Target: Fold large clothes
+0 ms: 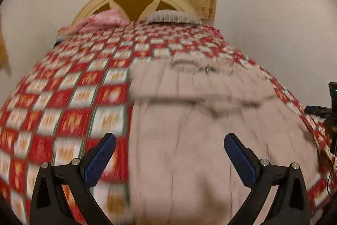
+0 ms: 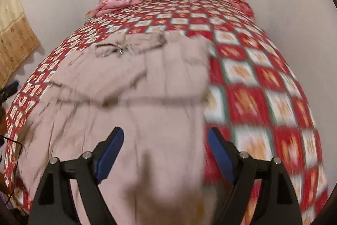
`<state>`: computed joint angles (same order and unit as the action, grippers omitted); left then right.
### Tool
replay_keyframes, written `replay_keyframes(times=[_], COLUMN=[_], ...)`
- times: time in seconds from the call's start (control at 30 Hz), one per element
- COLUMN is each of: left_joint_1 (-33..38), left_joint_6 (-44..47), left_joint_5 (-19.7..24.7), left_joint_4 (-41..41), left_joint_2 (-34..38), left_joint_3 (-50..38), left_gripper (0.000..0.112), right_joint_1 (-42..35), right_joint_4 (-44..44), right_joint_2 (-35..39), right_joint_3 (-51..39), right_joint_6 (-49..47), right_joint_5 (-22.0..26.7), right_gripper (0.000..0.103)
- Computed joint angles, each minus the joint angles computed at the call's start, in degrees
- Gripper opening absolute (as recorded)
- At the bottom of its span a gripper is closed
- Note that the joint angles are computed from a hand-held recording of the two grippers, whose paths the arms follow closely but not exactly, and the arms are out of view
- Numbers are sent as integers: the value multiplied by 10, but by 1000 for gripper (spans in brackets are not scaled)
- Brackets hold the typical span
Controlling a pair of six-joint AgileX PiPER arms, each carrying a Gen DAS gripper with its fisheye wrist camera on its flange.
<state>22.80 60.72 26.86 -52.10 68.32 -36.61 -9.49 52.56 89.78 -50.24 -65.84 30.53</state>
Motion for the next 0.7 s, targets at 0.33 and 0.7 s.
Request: replay_keyframes(times=[0.33, 0.7], left_joint_1=[181, 136], left_joint_6=[313, 364], left_joint_5=[82, 83], left_joint_4=[-227, -264], left_joint_2=[2, -18], left_joint_3=[181, 210], left_gripper=[102, 15], right_joint_1=[-147, -130], right_joint_4=[125, 184], right_joint_2=[-129, -124], right_joint_3=[234, 303], right_joint_6=[-151, -205], right_joint_5=[78, 67], right_gripper=[87, 17])
